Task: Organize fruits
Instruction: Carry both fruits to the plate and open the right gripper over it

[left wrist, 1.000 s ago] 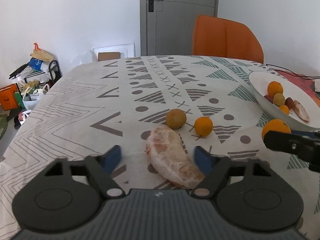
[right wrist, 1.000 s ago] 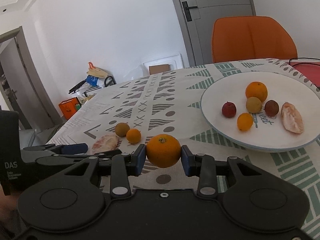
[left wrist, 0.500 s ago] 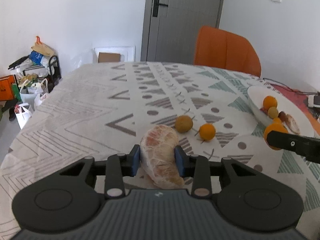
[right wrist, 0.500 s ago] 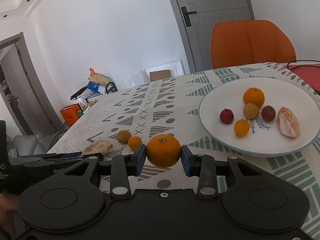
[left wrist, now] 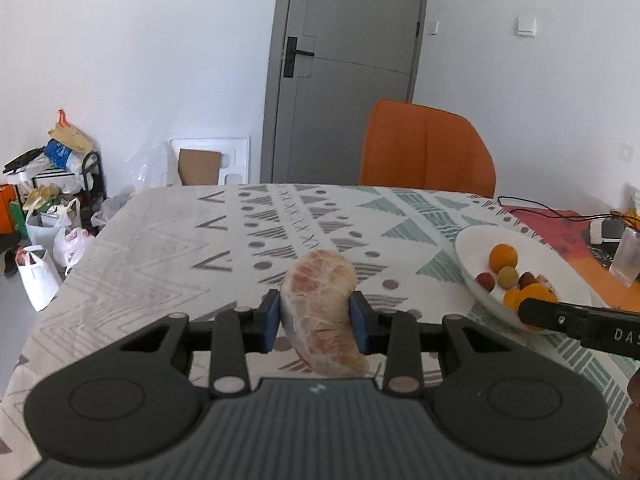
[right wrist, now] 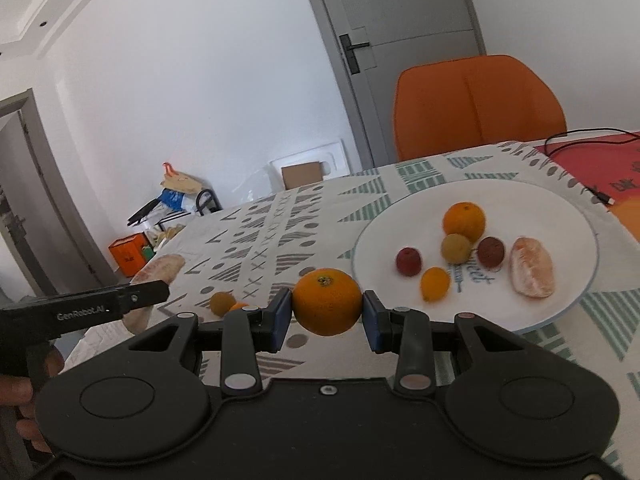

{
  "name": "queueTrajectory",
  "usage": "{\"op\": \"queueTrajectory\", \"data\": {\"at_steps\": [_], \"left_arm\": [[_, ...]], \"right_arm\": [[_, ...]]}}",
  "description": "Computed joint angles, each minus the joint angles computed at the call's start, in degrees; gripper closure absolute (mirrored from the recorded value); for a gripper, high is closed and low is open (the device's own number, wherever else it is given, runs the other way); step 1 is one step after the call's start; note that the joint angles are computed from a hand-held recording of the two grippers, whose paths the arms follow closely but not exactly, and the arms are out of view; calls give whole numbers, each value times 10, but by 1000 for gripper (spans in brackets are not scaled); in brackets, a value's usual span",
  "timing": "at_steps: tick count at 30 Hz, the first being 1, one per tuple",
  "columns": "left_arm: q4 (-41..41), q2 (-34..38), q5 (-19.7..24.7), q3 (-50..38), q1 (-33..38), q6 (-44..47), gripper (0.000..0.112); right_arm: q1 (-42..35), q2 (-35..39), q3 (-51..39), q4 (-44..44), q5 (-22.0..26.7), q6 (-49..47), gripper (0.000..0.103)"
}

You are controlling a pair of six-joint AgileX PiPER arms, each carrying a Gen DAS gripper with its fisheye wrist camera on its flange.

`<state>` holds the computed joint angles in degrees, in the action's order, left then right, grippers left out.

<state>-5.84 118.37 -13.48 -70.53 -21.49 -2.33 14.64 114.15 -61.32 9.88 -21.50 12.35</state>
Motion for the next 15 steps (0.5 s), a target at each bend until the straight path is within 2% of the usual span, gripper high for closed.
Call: {"op": "queueTrajectory", "data": {"at_steps": [8, 15], "left_arm": [[40, 7, 0, -21, -14, -34, 77], [57, 30, 23, -58, -31, -51, 77]], "right_arm": [[-24, -8, 13, 1, -10, 2, 67], [-52, -11, 29, -2, -17, 14, 67]]}}
